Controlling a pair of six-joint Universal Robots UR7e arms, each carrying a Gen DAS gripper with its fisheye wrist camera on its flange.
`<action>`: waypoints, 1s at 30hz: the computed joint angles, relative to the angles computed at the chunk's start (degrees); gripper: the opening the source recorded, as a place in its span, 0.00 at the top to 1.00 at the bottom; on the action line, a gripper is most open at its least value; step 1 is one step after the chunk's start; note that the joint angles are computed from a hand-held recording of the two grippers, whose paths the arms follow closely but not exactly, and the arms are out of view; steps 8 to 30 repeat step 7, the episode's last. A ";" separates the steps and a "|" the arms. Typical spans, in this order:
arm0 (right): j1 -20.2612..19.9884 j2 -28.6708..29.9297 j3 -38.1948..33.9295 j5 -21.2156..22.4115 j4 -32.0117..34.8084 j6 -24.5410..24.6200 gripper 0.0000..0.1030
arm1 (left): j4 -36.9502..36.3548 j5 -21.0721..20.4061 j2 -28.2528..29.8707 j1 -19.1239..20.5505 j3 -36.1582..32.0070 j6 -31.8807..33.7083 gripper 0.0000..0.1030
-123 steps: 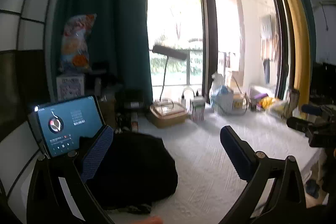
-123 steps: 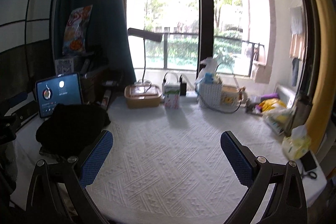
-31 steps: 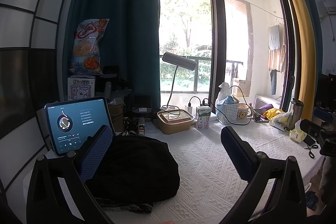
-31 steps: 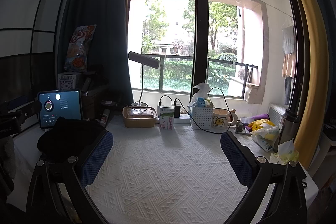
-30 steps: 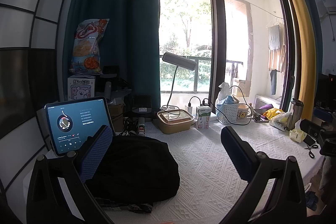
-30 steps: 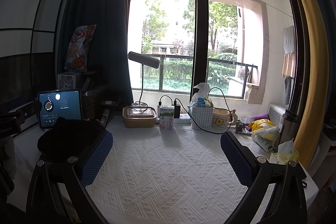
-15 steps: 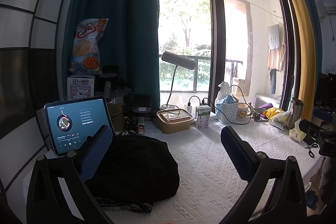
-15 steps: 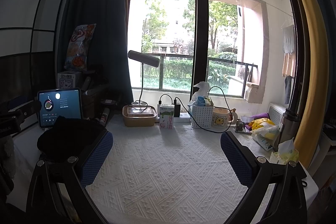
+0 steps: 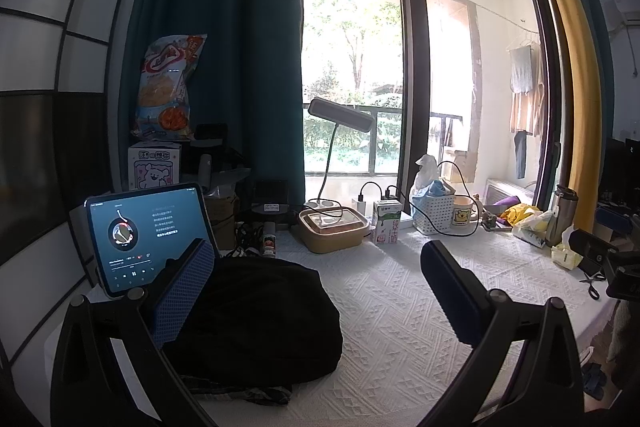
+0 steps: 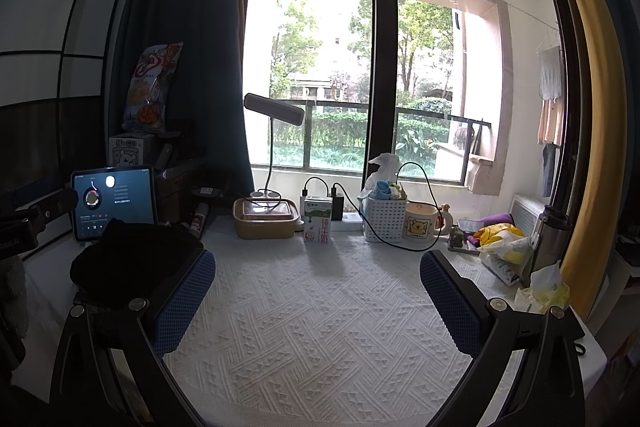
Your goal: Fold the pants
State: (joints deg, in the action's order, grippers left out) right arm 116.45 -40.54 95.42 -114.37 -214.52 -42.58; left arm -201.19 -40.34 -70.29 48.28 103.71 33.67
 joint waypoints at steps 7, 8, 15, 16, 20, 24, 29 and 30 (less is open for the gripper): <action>-0.04 -0.01 -0.05 0.04 0.09 0.00 0.00 | -0.55 -0.58 -0.07 0.11 0.07 0.14 0.01; -0.04 -0.01 -0.05 0.04 0.09 0.00 0.00 | -0.55 -0.58 -0.07 0.11 0.07 0.14 0.01; -0.04 -0.01 -0.05 0.04 0.09 0.00 0.00 | -0.55 -0.58 -0.07 0.11 0.07 0.14 0.01; -0.04 -0.01 -0.05 0.04 0.09 0.00 0.00 | -0.55 -0.58 -0.07 0.11 0.07 0.14 0.01; -0.04 -0.01 -0.05 0.04 0.09 0.00 0.00 | -0.55 -0.58 -0.07 0.11 0.07 0.14 0.01; -0.04 -0.01 -0.05 0.04 0.09 0.00 0.00 | -0.55 -0.58 -0.07 0.11 0.07 0.14 0.01; -0.04 -0.01 -0.05 0.04 0.09 0.00 0.00 | -0.55 -0.58 -0.07 0.11 0.07 0.14 0.01; -0.04 -0.01 -0.05 0.04 0.09 0.00 0.00 | -0.55 -0.58 -0.07 0.11 0.07 0.14 0.01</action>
